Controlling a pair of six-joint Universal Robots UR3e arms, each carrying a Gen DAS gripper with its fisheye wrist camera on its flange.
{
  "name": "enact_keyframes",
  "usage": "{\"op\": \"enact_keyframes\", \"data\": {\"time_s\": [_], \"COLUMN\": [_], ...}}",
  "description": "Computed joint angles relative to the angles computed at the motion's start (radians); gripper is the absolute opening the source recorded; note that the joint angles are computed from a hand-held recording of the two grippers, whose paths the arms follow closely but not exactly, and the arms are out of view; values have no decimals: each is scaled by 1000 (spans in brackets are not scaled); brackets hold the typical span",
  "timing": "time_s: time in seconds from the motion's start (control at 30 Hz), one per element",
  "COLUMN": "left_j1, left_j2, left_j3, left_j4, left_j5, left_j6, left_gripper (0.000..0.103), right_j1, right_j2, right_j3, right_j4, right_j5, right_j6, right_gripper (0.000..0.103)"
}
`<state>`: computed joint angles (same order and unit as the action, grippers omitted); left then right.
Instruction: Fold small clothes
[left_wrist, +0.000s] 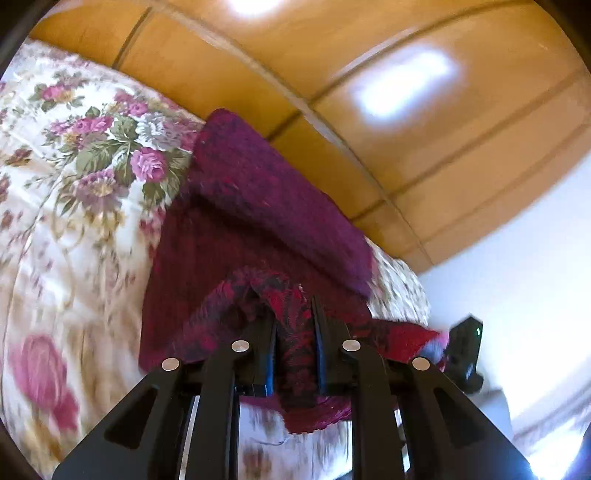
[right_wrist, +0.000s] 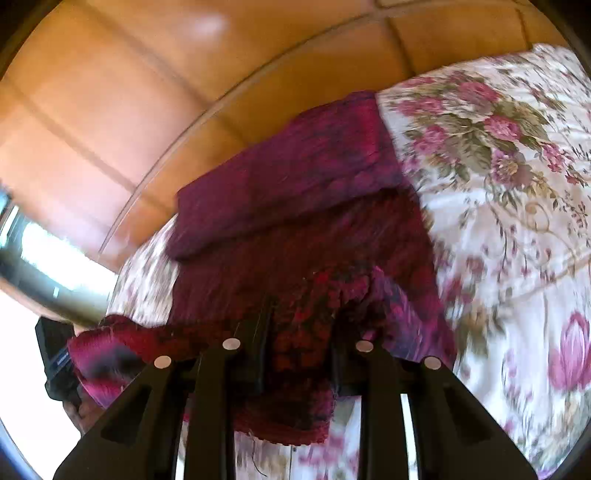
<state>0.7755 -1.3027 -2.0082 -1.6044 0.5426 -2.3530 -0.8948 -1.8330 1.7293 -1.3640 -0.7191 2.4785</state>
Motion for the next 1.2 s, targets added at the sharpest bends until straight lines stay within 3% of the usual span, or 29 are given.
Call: {"op": "enact_keyframes", "data": {"time_s": [0.03, 0.1, 0.2, 0.37, 0.43, 0.53, 0.57, 0.6, 0.67, 0.7, 0.87, 0.93, 0.97, 1.0, 1.03, 1.07, 1.1, 1.13, 1.2], "left_j1": [-52, -128, -160, -69, -30, 31, 43, 59, 88, 108, 167, 176, 173, 161, 138, 126, 95, 91, 113], "left_j2": [-73, -199, -308, -314, -296, -297, -283, -251, -186, -140, 19, 27, 31, 23, 2, -16, -45, -54, -34], "left_j3": [16, 74, 172, 166, 123, 128, 116, 91, 56, 29, -145, -186, -206, -220, -225, -218, -222, -222, -223], "left_j4": [149, 340, 341, 249, 316, 261, 279, 300, 241, 170, 61, 56, 72, 100, 138, 161, 239, 256, 219], "left_j5": [7, 58, 66, -1, 6, -4, 5, 26, 50, 69, 137, 135, 133, 127, 119, 125, 137, 139, 140], "left_j6": [-125, -319, -397, -333, -369, -340, -343, -324, -209, -104, 142, 165, 152, 131, 108, 90, 20, 1, 15], "left_gripper": [16, 18, 40, 62, 74, 74, 74, 74, 74, 76, 77, 76, 76, 71, 56, 48, 35, 28, 22], "right_j1": [44, 92, 127, 98, 81, 57, 40, 19, -32, -49, -143, -154, -142, -130, -102, -82, -90, -97, -138], "right_j2": [58, 129, 203, 288, 273, 274, 272, 263, 187, 163, 72, 22, -1, -21, -27, -51, -81, -106, -124], "right_j3": [-8, -24, -59, -108, -101, -96, -99, -97, -46, -37, -11, 42, 75, 107, 156, 205, 238, 249, 206], "right_j4": [-105, -213, -267, -201, -149, -121, -92, -60, -118, -137, 7, 14, -11, -37, -104, -176, -197, -190, -85], "right_j5": [-15, -45, -56, 39, 63, 107, 134, 163, 176, 159, 47, -13, -36, -61, -96, -124, -131, -132, -120], "right_j6": [98, 184, 234, 179, 147, 139, 124, 107, 133, 131, -117, -191, -204, -216, -206, -177, -185, -190, -230], "right_gripper": [23, 23, 30, 49, 56, 64, 73, 91, 100, 100, 100, 92, 83, 72, 66, 60, 56, 53, 25]}}
